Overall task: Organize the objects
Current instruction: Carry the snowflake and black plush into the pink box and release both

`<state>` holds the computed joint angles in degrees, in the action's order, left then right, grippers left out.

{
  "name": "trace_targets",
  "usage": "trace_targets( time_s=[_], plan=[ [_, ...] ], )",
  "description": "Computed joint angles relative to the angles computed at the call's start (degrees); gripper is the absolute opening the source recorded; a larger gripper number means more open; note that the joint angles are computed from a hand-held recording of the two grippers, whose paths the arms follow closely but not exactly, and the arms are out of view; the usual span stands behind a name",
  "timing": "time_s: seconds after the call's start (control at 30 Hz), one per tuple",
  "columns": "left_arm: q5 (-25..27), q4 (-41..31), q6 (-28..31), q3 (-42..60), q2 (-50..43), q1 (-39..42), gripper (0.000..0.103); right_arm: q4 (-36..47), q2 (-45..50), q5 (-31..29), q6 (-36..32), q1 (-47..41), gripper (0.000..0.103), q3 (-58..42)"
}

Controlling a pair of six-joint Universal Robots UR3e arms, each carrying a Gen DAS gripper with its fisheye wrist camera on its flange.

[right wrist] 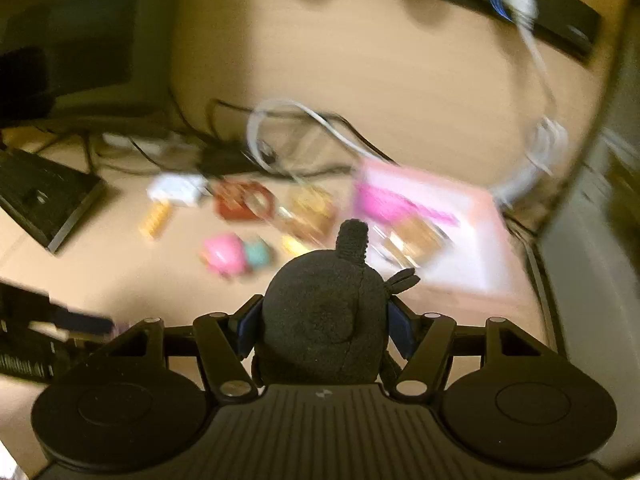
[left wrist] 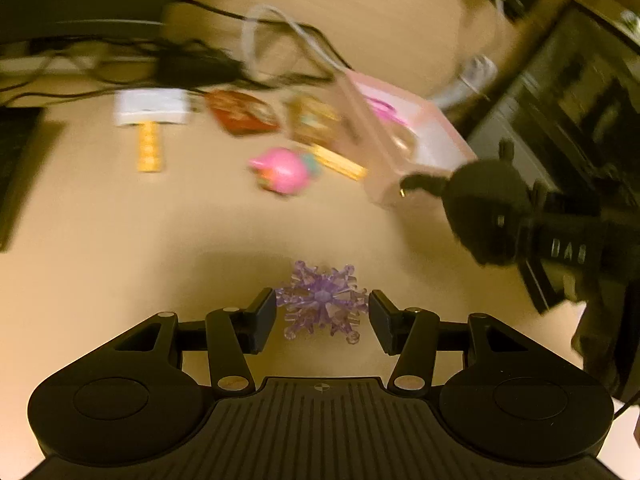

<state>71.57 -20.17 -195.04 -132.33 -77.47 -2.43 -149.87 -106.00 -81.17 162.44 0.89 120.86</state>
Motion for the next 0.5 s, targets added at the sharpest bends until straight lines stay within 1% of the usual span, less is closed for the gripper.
trace_targets(
  time_s=[0.1,0.17,0.23,0.3,0.37,0.4,0.47,0.5],
  plan=[
    [1.93,0.29,-2.34,6.64,-6.81,-5.69,0.056,6.68,-10.65,5.03,-5.31,-9.26,0.064,6.34],
    [2.37,0.76,-2.61,11.24,-10.83,-8.30,0.056,13.43,-19.75,11.57,-11.58,-18.33,0.065,10.29],
    [4.86,-0.15,-3.62,17.74,-15.54,-11.63,0.056,20.86,-28.75,17.81,-18.38,-27.48,0.065,13.59],
    [5.91,-1.70,-5.14,24.26,-19.31,-13.88,0.056,28.17,-32.66,21.22,-21.37,-33.83,0.065,13.89],
    [7.73,-1.59,-4.15,30.62,-23.16,-15.84,0.056,35.89,-36.05,25.67,-26.39,-40.40,0.065,14.18],
    [9.65,-2.12,-3.94,33.85,-24.92,-16.95,0.056,37.19,-37.84,26.53,-27.65,-42.39,0.065,15.19],
    [12.13,-4.24,-4.22,41.20,-28.85,-17.89,0.056,37.09,-38.56,26.69,-27.17,-44.23,0.065,16.29],
    [12.42,-5.22,-4.43,45.25,-31.13,-17.92,0.056,40.95,-39.83,28.35,-29.22,-46.95,0.065,15.79]
  ],
)
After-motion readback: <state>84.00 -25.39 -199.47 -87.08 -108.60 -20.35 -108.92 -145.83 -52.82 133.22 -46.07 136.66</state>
